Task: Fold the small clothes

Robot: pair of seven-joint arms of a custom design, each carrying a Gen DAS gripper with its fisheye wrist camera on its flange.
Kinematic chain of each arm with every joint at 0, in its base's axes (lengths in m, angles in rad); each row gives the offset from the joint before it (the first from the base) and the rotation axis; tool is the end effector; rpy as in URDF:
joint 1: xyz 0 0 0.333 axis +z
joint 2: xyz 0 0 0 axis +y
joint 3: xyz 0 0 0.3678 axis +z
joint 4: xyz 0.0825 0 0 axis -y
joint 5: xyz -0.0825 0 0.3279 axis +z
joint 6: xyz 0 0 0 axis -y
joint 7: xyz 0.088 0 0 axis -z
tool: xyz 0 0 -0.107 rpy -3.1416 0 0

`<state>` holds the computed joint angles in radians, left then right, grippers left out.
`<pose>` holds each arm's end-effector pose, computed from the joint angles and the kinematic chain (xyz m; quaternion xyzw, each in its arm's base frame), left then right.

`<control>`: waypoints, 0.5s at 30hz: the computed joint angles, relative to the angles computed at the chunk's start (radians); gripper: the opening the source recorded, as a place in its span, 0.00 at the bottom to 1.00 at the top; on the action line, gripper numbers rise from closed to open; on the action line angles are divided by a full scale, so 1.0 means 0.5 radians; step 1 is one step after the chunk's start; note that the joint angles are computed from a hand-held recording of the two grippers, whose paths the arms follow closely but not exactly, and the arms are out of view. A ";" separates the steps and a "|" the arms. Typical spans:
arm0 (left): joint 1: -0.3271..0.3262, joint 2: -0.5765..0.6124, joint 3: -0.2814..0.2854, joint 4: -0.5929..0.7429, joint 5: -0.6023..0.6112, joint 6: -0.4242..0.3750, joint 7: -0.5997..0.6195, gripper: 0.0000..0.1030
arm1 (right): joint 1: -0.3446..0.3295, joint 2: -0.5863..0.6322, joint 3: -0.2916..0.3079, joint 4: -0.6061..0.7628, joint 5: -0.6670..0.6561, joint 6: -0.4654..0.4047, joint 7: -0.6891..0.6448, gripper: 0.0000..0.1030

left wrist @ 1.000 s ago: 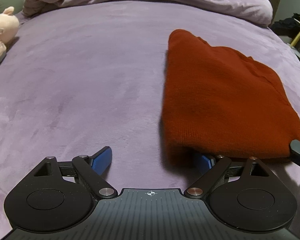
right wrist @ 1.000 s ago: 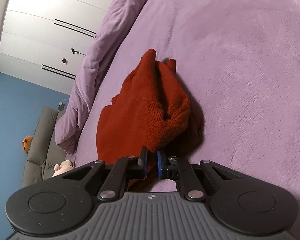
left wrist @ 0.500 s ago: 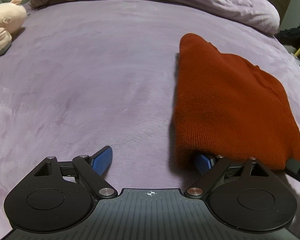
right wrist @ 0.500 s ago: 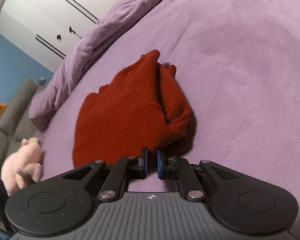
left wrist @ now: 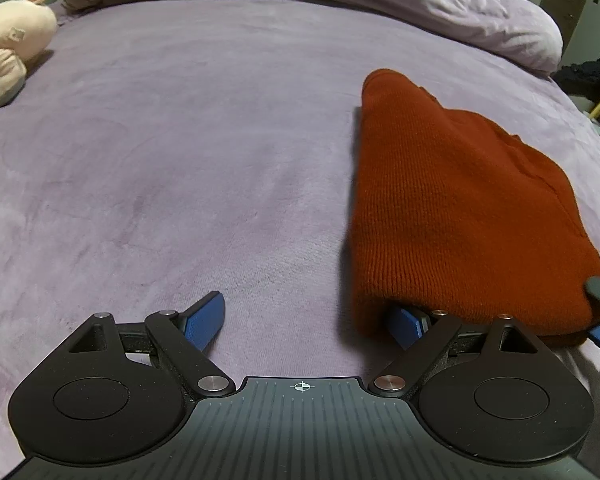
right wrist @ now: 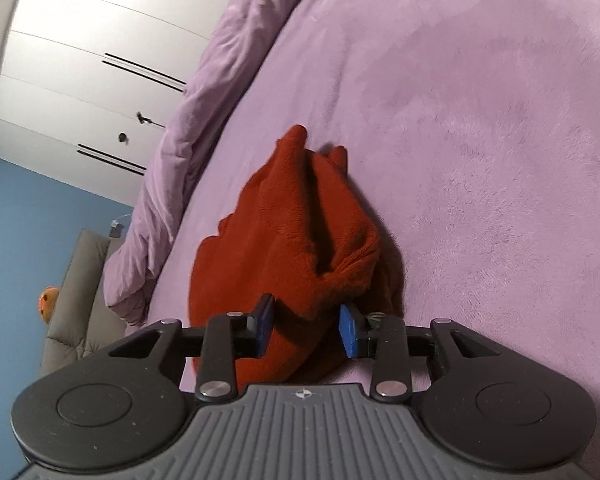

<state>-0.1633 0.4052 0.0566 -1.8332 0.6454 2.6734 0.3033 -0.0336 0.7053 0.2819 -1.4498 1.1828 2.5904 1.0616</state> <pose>0.6442 -0.0926 0.4355 -0.8529 0.4325 -0.1810 0.2296 0.7304 0.1071 0.3883 -0.5217 0.7004 0.1478 0.4641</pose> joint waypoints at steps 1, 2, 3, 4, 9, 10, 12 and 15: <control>0.002 -0.006 0.002 -0.010 0.002 0.012 -0.005 0.89 | 0.029 0.013 -0.029 0.019 -0.045 0.009 0.061 0.22; 0.004 -0.011 0.004 -0.016 0.003 0.020 -0.009 0.89 | 0.046 0.022 -0.043 0.034 -0.082 0.014 0.111 0.17; 0.003 -0.019 0.012 -0.028 0.011 0.029 -0.022 0.89 | 0.034 0.027 -0.022 0.040 -0.081 0.007 0.117 0.15; 0.004 -0.025 0.018 -0.036 0.015 0.036 -0.040 0.89 | -0.048 0.041 0.068 0.038 0.051 -0.042 0.049 0.14; 0.038 -0.030 0.010 -0.073 -0.006 0.105 -0.025 0.89 | -0.213 0.082 0.159 0.000 0.504 -0.232 -0.093 0.13; 0.028 -0.027 0.014 -0.067 0.005 0.090 -0.011 0.89 | -0.089 0.057 0.018 0.013 0.272 -0.168 0.033 0.12; 0.015 -0.035 0.024 -0.075 0.026 0.079 -0.013 0.89 | 0.014 0.056 -0.087 0.021 0.022 -0.120 0.126 0.12; 0.062 -0.060 -0.007 -0.106 -0.036 0.118 0.037 0.89 | 0.035 0.024 -0.081 0.030 -0.111 -0.071 0.058 0.17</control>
